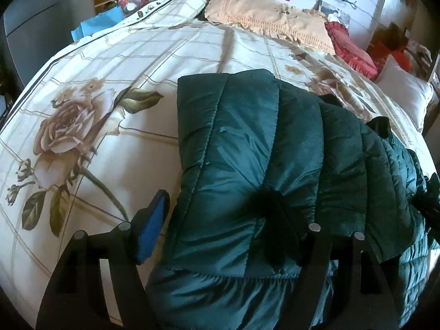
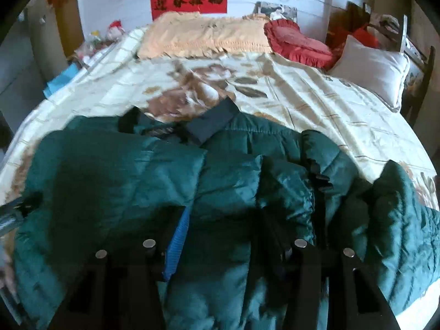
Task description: Fold large clothes
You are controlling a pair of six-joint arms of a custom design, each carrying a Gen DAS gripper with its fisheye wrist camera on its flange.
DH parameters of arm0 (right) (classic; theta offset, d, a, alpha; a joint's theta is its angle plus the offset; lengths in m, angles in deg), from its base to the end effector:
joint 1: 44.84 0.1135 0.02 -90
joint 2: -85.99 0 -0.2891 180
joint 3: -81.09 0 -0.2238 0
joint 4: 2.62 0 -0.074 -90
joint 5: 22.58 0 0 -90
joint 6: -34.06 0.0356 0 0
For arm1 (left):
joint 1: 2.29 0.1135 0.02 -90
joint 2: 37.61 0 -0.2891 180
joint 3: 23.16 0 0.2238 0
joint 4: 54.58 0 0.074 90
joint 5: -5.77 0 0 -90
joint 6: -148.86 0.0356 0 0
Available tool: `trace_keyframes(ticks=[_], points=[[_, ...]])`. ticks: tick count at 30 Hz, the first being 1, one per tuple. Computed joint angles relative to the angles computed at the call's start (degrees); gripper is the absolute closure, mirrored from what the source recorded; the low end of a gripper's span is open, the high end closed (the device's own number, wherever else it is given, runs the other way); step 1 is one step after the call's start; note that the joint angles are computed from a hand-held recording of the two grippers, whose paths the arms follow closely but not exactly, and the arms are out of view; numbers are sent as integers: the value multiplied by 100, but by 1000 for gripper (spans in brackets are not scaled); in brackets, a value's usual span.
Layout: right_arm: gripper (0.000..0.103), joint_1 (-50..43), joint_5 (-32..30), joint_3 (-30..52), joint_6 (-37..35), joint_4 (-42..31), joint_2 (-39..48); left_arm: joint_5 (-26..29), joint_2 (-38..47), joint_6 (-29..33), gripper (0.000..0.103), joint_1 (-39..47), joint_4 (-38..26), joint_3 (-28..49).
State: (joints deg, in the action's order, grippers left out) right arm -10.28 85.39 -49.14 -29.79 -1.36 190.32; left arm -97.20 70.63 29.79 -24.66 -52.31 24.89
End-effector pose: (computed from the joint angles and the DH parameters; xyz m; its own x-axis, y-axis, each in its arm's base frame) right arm 0.2416 0.1531 0.1248 -0.7636 -0.0169 -0.6455 -0.0571 0.9975 0.0413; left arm 0.2615 -0.0990 0.1018 -0.8115 -0.1780 -0.5566 -0.1529 0.9840 -0.0918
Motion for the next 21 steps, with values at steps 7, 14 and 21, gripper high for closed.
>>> trace_keyframes(ticks=[7, 14, 21], points=[[52, 400, 82, -576, 345, 231, -481, -129, 48, -26, 25, -60, 107, -32], [52, 96, -205, -495, 488, 479, 211, -124, 50, -19, 24, -55, 120, -43], [52, 426, 114, -954, 760, 285, -755, -116, 43, -54, 24, -43, 122, -46]])
